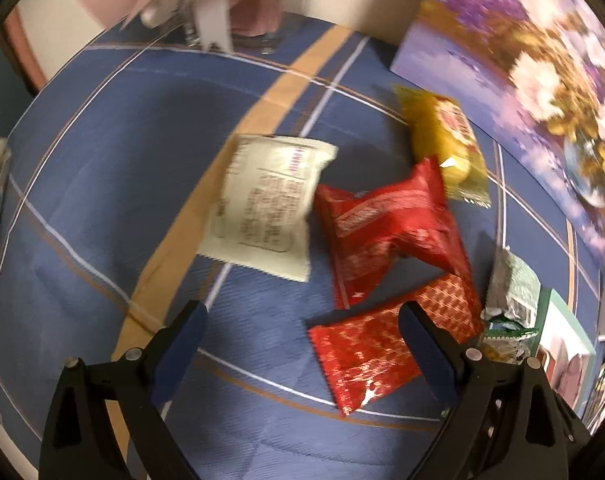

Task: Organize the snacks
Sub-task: 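Grasp the green Snoopy biscuit pack with right tool while left tool approaches red patterned pack, then grasp the red patterned pack with left tool while right tool lifts the biscuit pack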

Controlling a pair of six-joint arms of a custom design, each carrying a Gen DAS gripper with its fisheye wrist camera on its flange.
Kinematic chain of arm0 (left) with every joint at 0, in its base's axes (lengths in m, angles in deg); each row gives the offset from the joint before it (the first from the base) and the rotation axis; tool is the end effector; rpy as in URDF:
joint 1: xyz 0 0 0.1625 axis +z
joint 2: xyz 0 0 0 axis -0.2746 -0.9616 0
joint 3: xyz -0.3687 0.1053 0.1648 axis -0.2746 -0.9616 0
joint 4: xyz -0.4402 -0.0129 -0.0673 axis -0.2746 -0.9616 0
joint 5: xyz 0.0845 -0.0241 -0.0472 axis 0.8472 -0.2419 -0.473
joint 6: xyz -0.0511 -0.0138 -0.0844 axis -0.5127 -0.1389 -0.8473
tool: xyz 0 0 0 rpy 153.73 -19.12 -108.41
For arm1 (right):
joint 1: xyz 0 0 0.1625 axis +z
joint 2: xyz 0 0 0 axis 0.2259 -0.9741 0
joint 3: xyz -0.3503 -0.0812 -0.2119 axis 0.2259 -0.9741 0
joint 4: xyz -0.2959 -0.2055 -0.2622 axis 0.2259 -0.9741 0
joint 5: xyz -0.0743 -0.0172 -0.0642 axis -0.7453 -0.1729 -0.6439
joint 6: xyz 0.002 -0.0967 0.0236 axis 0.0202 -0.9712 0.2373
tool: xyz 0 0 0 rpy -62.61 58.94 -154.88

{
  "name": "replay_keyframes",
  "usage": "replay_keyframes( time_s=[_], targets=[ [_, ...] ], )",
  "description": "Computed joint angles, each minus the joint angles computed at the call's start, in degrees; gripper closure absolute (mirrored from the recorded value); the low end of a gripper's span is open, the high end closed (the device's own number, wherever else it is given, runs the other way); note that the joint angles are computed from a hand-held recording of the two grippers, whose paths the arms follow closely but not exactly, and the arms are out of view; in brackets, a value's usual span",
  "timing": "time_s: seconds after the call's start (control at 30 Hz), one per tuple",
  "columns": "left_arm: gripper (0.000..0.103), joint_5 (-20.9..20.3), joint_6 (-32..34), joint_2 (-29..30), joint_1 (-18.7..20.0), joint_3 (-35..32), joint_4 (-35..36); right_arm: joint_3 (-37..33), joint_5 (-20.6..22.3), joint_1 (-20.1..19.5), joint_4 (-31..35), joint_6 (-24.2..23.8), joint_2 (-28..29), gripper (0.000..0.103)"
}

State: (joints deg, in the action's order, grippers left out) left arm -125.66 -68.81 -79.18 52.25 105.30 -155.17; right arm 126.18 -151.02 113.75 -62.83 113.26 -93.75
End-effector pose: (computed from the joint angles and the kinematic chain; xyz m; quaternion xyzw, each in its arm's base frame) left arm -0.1416 -0.3463 0.2144 0.0315 0.9276 -0.1619 0.3353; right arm 0.3015 -0.2938 0.0458 -0.0241 -0.9275 0.1756 0.3293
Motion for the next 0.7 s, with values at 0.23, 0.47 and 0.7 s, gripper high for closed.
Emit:
replay_keyframes(
  time_s=[0.23, 0.47, 0.7],
  targets=[
    [0.007, 1.1, -1.5, 4.2, -0.2, -0.3, -1.3, 1.0, 0.2, 1.8, 1.9, 0.9, -3.4, 0.051],
    [0.007, 2.7, -6.5, 2.0, 1.5, -0.7, 3.7, 1.9, 0.4, 2.2, 1.9, 1.1, -6.6, 0.051],
    [0.007, 3.1, -7.5, 2.5, 1.0, -1.6, 6.6, 1.4, 0.5, 3.7, 4.2, 1.8, -8.5, 0.051]
  ],
)
